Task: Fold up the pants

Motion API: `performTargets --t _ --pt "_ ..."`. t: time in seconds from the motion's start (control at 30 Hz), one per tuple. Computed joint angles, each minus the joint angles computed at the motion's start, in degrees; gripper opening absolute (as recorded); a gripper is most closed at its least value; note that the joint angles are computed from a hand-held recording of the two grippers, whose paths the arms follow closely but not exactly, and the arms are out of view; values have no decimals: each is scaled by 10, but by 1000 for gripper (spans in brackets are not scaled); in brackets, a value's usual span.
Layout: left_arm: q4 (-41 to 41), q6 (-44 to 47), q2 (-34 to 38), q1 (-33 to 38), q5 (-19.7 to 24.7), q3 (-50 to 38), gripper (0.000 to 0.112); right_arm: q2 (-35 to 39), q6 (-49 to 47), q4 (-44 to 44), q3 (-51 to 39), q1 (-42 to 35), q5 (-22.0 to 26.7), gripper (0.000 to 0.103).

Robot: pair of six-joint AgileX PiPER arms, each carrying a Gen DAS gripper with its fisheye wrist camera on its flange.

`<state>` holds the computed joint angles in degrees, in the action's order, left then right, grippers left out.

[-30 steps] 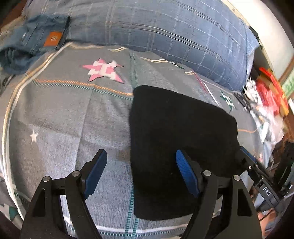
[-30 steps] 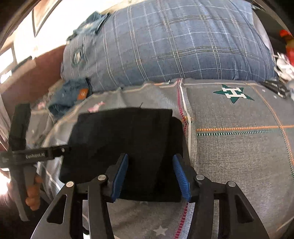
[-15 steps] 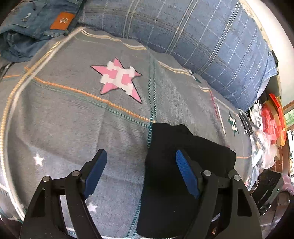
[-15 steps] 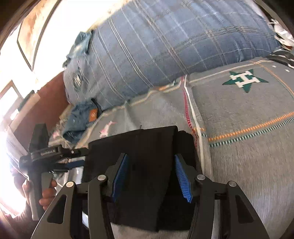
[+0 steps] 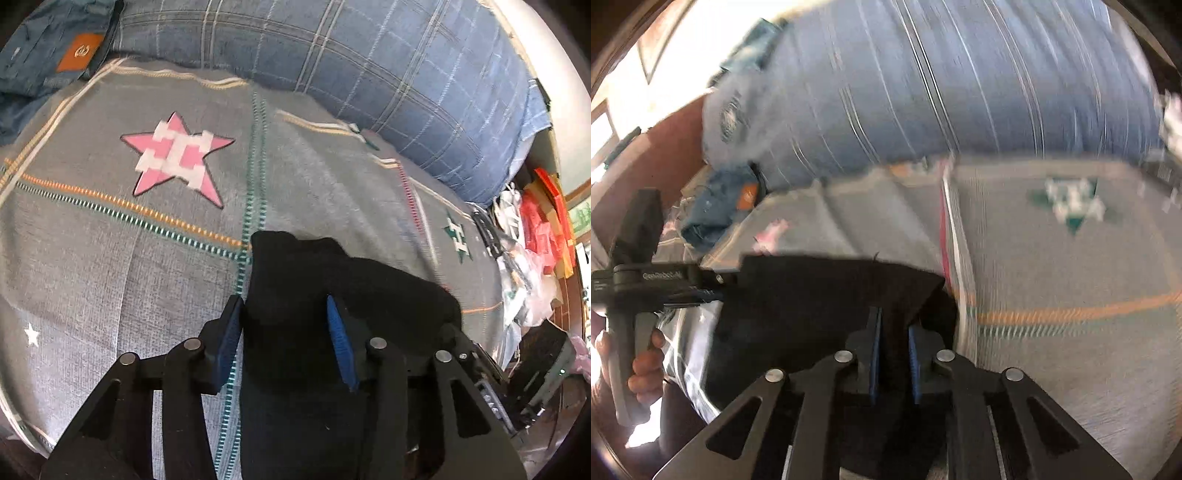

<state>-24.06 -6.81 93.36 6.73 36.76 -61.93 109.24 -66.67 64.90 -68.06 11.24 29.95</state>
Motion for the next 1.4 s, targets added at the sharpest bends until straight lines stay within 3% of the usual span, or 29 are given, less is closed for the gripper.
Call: performTargets --t 0.13,0.27,0.43,0.47,0.57,0.67,0.87,1.0,1.1,1.33,1.4 --pt "-32 46 -34 43 31 10 50 -18 -42 60 20 -18 16 23" --pt "-31 62 -92 66 30 52 50 -81 -135 146 91 -35 19 24" --pt "13 28 -91 9 1 89 51 -128 -272 246 179 -36 35 27" --pt "20 21 -81 -5 -6 92 53 -121 -274 242 182 -29 23 27" --pt "31 -10 -72 -25 -18 96 72 -95 -269 240 180 -19 -11 29" --pt "37 -31 -64 -32 -20 96 79 -77 -276 257 178 -48 39 29" --pt "52 -55 -57 -33 -20 93 85 -60 -349 325 194 -61 68 31" --pt "96 -116 -60 -57 -45 104 89 -54 -326 309 187 -70 83 32" --pt "104 -130 -58 -57 -39 99 89 -57 -289 273 174 -65 77 36" --pt "81 -120 -70 -46 -26 105 88 -73 -188 174 150 -50 50 39" --pt "62 -99 -77 -39 -21 109 88 -83 -161 146 149 -46 45 45"
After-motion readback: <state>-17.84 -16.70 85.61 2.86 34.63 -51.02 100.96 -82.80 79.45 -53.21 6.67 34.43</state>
